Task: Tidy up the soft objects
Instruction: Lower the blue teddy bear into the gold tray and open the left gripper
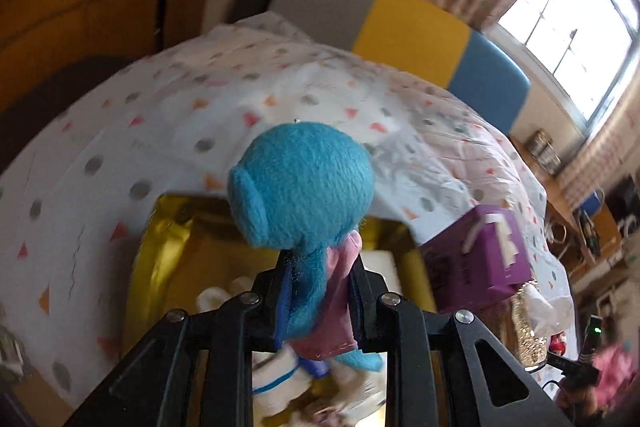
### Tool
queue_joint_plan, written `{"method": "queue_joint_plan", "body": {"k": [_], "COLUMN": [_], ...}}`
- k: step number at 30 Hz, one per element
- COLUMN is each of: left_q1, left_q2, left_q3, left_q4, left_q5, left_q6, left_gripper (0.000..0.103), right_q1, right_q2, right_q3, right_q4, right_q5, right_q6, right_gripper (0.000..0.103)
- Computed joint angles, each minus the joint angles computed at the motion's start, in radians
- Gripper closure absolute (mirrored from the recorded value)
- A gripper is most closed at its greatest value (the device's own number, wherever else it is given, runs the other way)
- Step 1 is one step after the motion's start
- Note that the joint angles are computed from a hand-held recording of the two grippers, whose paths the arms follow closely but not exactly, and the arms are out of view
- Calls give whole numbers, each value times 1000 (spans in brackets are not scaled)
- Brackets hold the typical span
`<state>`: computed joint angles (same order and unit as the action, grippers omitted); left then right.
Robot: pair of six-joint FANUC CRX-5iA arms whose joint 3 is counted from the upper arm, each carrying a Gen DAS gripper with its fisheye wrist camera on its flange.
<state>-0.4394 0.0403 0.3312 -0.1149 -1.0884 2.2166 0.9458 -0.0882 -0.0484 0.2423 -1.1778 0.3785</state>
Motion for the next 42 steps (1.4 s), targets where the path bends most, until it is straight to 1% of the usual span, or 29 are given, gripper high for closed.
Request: {"method": "queue_joint_plan", "body": {"k": [3,5,7,11,14,15,16,18,20,22,25,27,29,30,31,36,42], "left_q1": [20,45,57,61,47,45,35,15,-17,-54,-110,-154,-191,-213,-232,-294,-362], "left_q2": [-58,-76,-81,-102,-113,-126,-135,-149,-156,-155,-147,-131,-122,-117,-112,-91,-64], "left_q3": [-93,-144,-166,-209,-213,-225,-228,-229,-212,-185,-144,-106,-84,-72,-60,-21,23], "left_q4": [17,72,89,101,67,56,36,-5,-68,-132,-211,-269,-312,-337,-361,-427,-503], "left_q5": [-4,1,-21,-28,-52,-49,-50,-56,-77,-113,-168,-219,-245,-260,-275,-311,-343], "left_q6": [-1,-47,-67,-47,19,43,74,125,184,237,281,304,312,317,322,312,284], "left_gripper": [79,78,78,73,58,50,46,45,43,40,39,39,33,27,25,24,22], "right_q1": [2,5,9,16,18,19,19,20,22,26,30,32,34,36,37,31,4], "right_q2": [-1,0,4,8,8,8,8,8,9,10,12,15,19,23,29,58,141], "right_q3": [-5,-5,-3,-3,-6,-7,-8,-11,-13,-14,-16,-16,-12,-9,-3,39,177], "right_q4": [6,13,21,35,41,43,45,49,56,64,75,82,90,97,106,148,214], "right_q5": [2,-2,-7,-15,-13,-12,-12,-10,-10,-12,-14,-16,-23,-29,-39,-74,-144], "right_q6": [3,5,6,2,-2,-4,-7,-12,-17,-25,-35,-45,-57,-63,-68,-99,-50], "right_gripper": [85,85,85,85,85,84,84,84,84,84,84,84,84,84,85,87,87]}}
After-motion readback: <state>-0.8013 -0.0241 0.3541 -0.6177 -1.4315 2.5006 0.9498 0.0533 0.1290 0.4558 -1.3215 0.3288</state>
